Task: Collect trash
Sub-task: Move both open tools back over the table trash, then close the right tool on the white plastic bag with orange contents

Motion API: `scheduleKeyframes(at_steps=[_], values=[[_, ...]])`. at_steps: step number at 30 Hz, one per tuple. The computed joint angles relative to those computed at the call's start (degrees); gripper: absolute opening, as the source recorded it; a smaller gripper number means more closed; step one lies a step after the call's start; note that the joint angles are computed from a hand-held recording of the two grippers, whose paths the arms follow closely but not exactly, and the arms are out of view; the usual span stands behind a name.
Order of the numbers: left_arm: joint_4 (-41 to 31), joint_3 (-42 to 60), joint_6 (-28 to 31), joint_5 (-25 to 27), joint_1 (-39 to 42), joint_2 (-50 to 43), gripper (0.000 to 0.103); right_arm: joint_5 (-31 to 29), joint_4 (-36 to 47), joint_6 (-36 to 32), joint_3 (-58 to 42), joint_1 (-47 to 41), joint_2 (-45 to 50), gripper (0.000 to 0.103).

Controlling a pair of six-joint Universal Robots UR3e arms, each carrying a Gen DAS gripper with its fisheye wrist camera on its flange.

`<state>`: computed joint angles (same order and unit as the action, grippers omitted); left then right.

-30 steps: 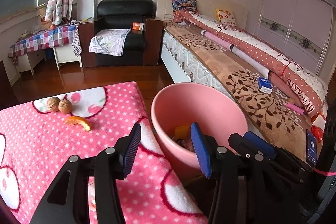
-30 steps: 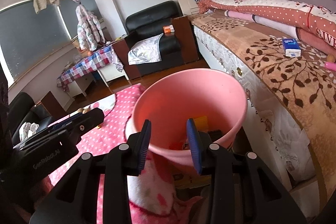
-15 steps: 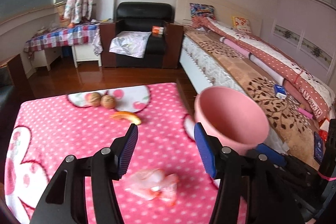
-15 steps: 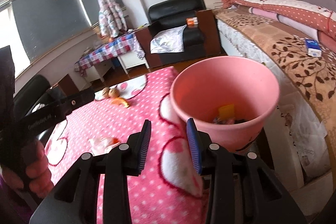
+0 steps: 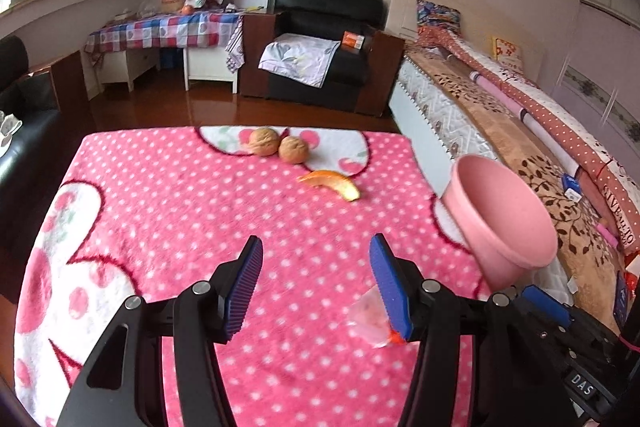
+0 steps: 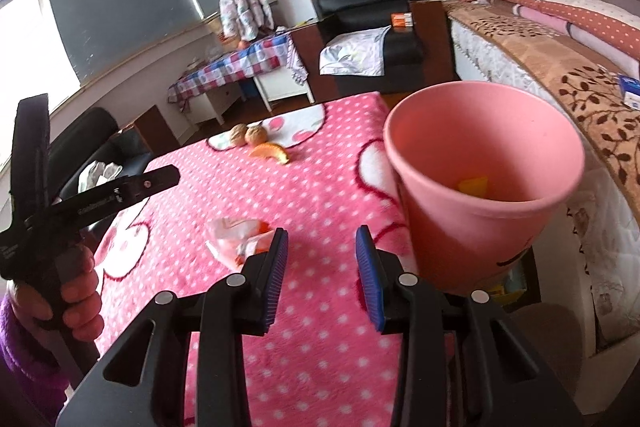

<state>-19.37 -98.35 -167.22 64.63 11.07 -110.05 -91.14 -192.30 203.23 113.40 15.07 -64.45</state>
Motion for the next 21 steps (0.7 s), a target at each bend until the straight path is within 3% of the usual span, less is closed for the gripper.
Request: scheduleKeyframes(at_steps=[11, 13, 21], values=[[0.1, 0.6, 0.2, 1.5, 0.8, -3.1, 0.055, 5.5, 2.7, -2.5, -3.6, 0.1, 2.1, 0.036], [-0.1, 1.2, 0.3, 1.5, 0.9, -3.9, 0.055, 7.4, 3.9, -3.4, -5.3, -0.2, 2.8, 0.047], [-1.2, 4.2, 1.0, 1.9, 0.9, -6.7, 0.055, 9.9, 11.8, -6.2, -15.2, 0.4, 7.1, 0.05]])
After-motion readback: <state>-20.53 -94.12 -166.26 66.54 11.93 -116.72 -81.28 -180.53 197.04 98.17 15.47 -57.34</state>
